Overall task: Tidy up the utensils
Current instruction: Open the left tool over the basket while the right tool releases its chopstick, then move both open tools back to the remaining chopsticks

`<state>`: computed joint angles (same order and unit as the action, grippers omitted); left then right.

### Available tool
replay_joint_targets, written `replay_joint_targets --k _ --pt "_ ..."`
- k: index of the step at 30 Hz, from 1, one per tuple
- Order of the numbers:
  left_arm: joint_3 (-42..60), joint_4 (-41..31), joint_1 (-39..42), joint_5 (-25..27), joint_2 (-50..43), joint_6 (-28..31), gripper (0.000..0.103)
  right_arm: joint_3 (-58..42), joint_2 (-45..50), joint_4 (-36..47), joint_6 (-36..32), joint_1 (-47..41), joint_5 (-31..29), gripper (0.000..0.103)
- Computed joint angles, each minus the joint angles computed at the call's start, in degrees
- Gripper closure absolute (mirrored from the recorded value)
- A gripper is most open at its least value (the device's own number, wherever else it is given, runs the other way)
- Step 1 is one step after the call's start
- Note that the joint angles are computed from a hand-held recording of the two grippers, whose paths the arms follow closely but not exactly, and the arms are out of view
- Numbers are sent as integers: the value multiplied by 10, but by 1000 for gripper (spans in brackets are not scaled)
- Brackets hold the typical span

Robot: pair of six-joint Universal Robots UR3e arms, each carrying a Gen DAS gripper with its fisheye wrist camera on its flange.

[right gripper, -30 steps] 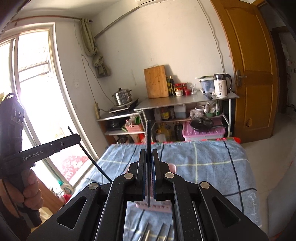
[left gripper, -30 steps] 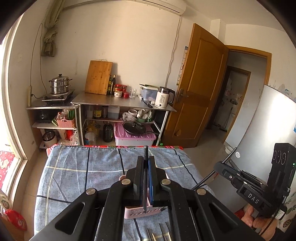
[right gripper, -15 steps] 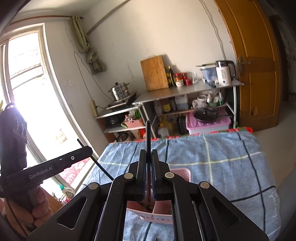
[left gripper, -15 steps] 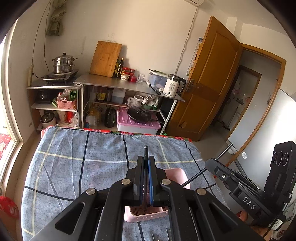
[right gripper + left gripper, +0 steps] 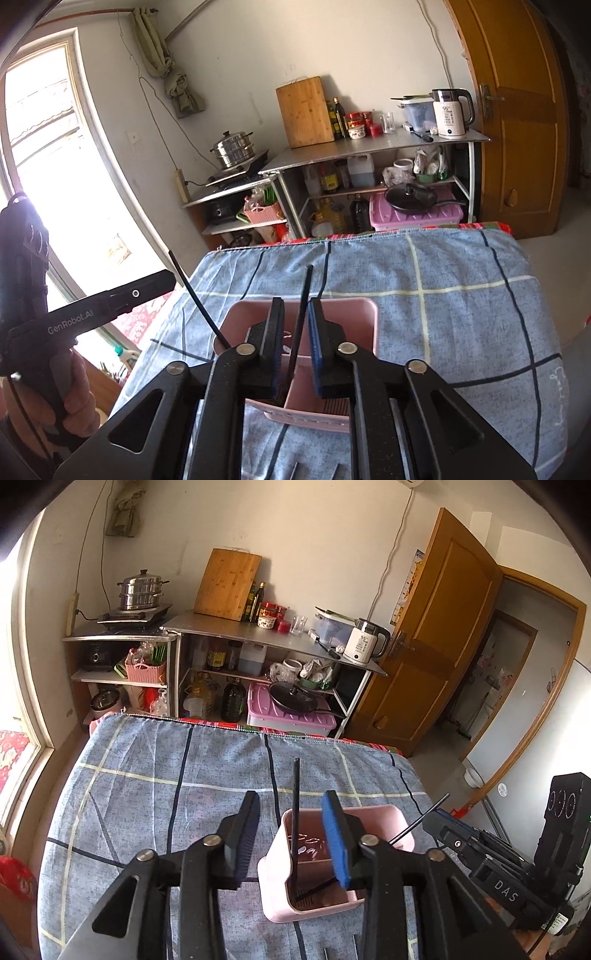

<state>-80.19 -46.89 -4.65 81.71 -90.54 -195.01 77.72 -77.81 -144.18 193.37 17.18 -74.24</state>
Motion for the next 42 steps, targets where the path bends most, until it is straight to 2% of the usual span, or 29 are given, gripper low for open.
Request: replay_joint_targets --k 5,9,16,19,26,30,37,42 --pt "-49 30 -9 27 62 -2 62 56 -64 -13 0 -23 10 81" --pt "-117 62 -31 47 129 -6 62 140 -148 -38 -1 -36 10 81" --pt "-253 111 -127 118 229 -38 62 295 -308 -32 -23 -41 -2 81" --pt "-299 128 -191 167 250 -64 62 353 -369 -23 -27 -30 -23 81" --pt "-383 177 -359 296 248 -142 62 473 -508 21 -34 -24 -38 81" --pt "-410 195 -438 352 228 -192 62 520 -568 46 -27 -8 -52 81" --pt "-436 194 -538 423 211 -264 62 571 -630 73 -1 34 -91 81" --pt "-446 186 -564 437 203 -291 62 594 -645 80 10 53 -105 81"
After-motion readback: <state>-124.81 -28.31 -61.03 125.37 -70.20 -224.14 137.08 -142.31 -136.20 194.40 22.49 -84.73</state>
